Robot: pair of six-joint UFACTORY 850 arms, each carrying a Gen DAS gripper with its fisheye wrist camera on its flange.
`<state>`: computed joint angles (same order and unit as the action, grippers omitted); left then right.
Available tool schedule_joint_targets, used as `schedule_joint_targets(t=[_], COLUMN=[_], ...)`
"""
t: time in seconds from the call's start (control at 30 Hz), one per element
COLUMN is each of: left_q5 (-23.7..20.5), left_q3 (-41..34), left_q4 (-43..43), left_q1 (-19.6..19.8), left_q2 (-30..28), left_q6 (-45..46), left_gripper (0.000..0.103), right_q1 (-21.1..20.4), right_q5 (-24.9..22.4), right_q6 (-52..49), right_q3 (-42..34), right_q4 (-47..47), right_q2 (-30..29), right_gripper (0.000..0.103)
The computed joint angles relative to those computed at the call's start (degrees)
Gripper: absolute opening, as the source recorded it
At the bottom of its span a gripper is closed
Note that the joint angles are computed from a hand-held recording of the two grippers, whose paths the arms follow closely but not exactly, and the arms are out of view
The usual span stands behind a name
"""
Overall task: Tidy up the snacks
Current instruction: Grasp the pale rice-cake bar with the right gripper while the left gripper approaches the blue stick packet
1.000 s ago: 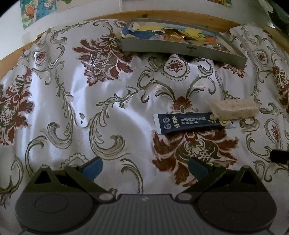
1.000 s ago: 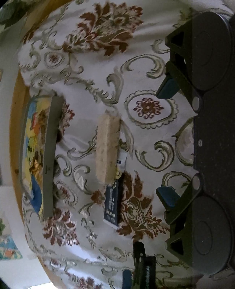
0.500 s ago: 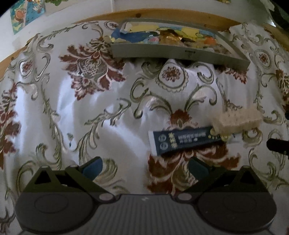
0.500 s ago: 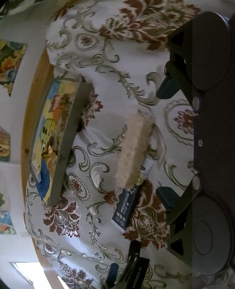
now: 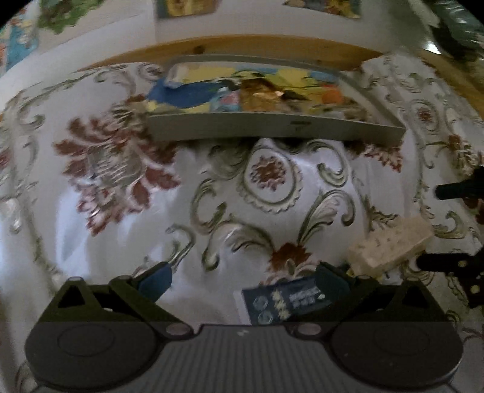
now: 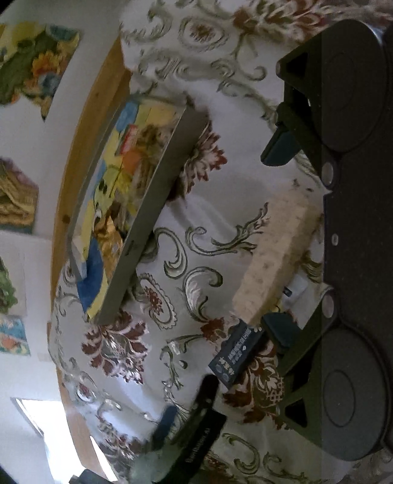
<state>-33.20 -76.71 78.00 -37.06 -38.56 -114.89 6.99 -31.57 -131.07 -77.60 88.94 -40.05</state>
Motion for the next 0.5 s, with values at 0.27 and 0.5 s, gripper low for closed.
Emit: schedule_joint_targets(t=[0.27,0.5], left_q5=[17.5,23.7], left_q3=[1.4,-0.4], left_q4=[14.9,6.8], left_q1=[5.4,7.0], left_q2=[0.1,-1.5], left_q6=[0.7,17.0], left_gripper=[0.103,0.103], right_q1=[1.0,2.4], right_q5=[-3.0,-4.2], right_q6=[13.3,18.1], right_q3=[-10.1,-15.0], right_q4=[-20.7,-31.9], right_q2=[-6.5,-9.5], right_gripper=[0.097,0.086])
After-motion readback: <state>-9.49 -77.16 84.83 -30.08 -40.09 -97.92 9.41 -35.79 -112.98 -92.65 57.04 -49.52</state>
